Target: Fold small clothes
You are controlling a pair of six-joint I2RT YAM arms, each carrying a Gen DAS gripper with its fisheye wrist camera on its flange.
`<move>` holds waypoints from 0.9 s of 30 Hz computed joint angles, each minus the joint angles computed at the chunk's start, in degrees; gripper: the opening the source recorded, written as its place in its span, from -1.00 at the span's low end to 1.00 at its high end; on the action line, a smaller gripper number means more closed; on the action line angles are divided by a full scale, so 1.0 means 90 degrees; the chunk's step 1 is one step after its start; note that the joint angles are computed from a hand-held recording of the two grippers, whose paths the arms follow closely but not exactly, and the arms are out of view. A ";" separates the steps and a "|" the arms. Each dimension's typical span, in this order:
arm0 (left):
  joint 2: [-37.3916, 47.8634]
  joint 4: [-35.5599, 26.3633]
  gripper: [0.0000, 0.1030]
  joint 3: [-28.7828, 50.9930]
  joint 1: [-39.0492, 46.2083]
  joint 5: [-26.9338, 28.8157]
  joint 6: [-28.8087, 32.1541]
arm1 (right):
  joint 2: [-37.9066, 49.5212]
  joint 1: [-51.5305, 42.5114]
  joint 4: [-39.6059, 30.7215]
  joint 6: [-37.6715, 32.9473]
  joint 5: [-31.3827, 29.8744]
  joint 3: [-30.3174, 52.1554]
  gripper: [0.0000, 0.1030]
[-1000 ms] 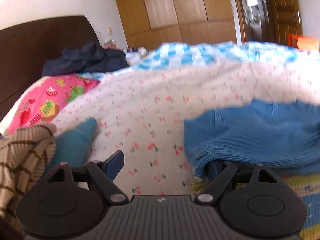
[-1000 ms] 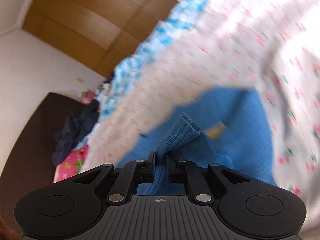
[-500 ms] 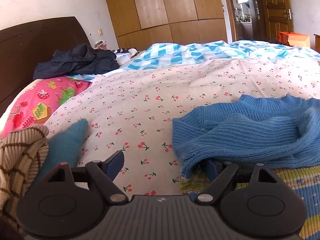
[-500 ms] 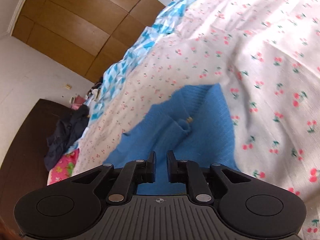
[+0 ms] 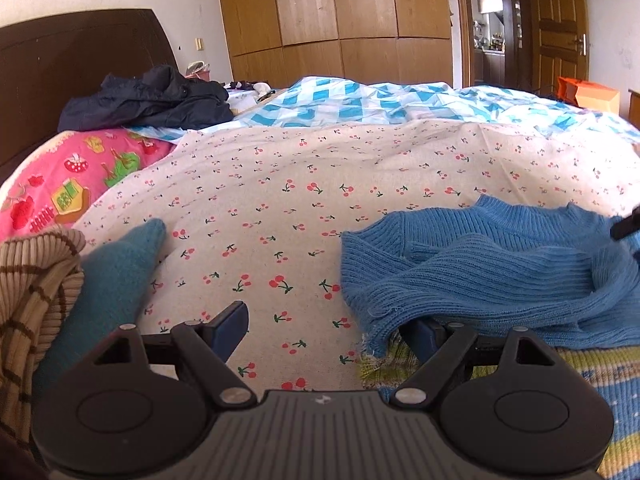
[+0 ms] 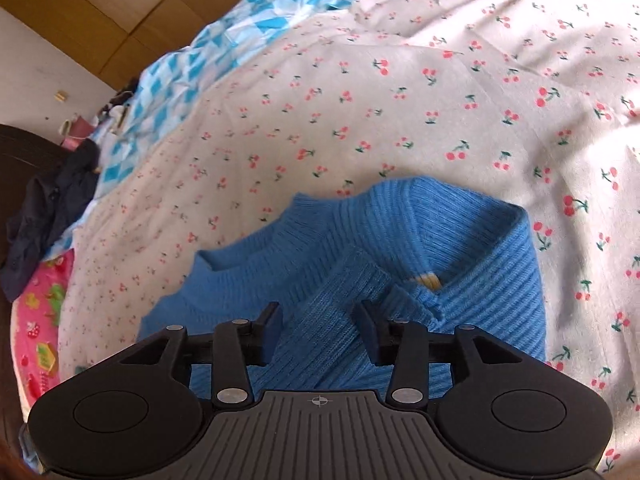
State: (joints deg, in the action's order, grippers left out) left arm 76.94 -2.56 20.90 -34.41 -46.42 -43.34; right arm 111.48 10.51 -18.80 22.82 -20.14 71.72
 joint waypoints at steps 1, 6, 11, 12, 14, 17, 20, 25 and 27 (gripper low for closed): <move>-0.0043 0.0009 0.69 -0.0021 0.0009 0.0016 -0.0003 | 0.0029 -0.0014 0.0009 0.0056 -0.0035 0.0003 -0.19; -0.0088 -0.0020 0.69 -0.0028 0.0005 0.0007 -0.0040 | 0.0114 0.0056 -0.0302 -0.0052 0.0150 0.0281 -0.20; -0.0069 -0.0027 0.69 -0.0015 -0.0016 -0.0007 -0.0024 | 0.0276 -0.0058 -0.0232 -0.0128 -0.0193 0.0355 -0.72; -0.0067 -0.0040 0.69 -0.0010 -0.0022 -0.0022 -0.0033 | 0.0229 -0.0121 -0.0106 -0.0034 -0.0416 0.0271 -0.81; -0.0099 -0.0072 0.69 -0.0015 -0.0026 -0.0049 -0.0063 | -0.0168 -0.0281 0.0486 0.0230 -0.0946 -0.0197 -0.84; -0.0191 -0.0052 0.69 -0.0060 -0.0047 -0.0118 -0.0100 | -0.1316 -0.0520 0.1598 0.0587 -0.1505 -0.1208 -0.85; -0.0277 0.0033 0.69 -0.0115 -0.0074 -0.0150 -0.0057 | -0.2377 -0.0917 0.2812 0.0914 -0.1983 -0.2349 -0.86; -0.0072 -0.0020 0.69 -0.0009 -0.0073 -0.0039 0.0026 | -0.2263 -0.1210 0.2291 0.0149 -0.1040 -0.2967 -0.86; 0.0043 -0.0097 0.69 0.0053 -0.0078 0.0009 0.0019 | -0.1814 -0.1295 0.2144 0.0123 -0.0872 -0.2973 -0.86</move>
